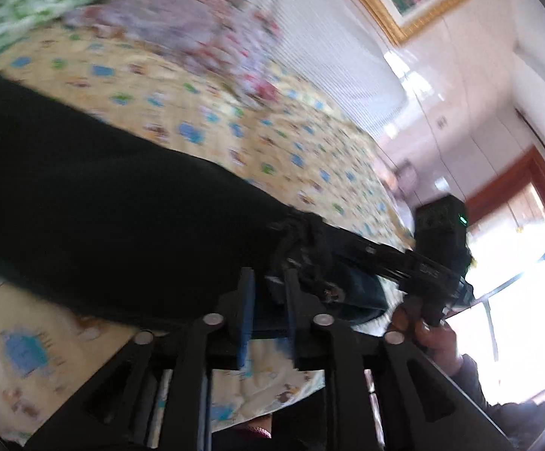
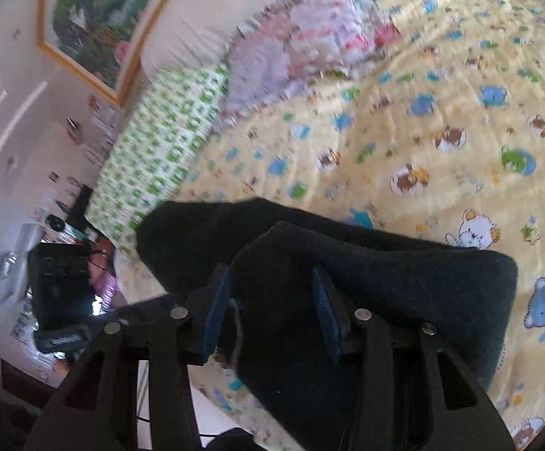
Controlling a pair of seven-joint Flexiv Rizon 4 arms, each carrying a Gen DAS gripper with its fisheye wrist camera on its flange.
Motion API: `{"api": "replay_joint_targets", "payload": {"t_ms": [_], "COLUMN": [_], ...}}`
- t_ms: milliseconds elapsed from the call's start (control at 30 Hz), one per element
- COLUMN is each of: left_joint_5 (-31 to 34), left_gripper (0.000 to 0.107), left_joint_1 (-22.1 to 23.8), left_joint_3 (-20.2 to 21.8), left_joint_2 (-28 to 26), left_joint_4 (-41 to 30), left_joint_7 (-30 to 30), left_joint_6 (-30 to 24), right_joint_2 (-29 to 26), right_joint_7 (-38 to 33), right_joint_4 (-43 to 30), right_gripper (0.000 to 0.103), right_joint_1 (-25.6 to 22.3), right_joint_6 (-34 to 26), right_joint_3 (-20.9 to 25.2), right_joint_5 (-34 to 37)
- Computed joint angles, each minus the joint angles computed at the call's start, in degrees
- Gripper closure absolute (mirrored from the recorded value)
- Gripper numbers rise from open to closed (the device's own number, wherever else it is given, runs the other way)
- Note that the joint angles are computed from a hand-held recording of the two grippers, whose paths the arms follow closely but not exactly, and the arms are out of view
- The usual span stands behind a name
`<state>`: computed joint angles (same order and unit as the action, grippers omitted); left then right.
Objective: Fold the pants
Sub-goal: 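Fold the held pants over with both grippers and lay them on the quilt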
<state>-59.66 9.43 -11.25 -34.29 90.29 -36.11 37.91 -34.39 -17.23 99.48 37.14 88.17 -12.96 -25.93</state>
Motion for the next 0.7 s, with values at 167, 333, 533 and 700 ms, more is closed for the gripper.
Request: {"api": "replay_joint_targets", "payload": {"t_ms": [167,333,533,700], "left_joint_5": [-5.1,-6.8,-7.7,-7.4], "left_gripper": [0.074,0.074,0.070,0.062], "left_joint_1": [-0.1,1.3,3.2,4.1], "left_joint_3": [1.4,2.2,2.0,1.8], "left_joint_2": [1.9,1.7,0.7,-0.4], "left_joint_4": [3.8,4.4,3.5,3.0], "left_joint_7": [-3.3,-7.4,-10.9,-13.7], "left_joint_6": [9.6,14.9,17.4,20.1], "right_joint_2": [-0.7,-4.9,-12.3,-18.7], "right_joint_7": [-3.1,-10.9,-21.7,-30.5], "right_joint_4": [-3.8,-13.4,-27.9,-40.7], "right_gripper": [0.057,0.057,0.056,0.054], "right_joint_1": [-1.6,-6.5,-9.5,-9.6], "right_joint_6": [-1.8,-8.0,-17.7,-26.1], "right_joint_3": [2.9,11.1,18.8,22.3], "right_joint_5": [-1.3,-0.2,4.7,9.0]}}
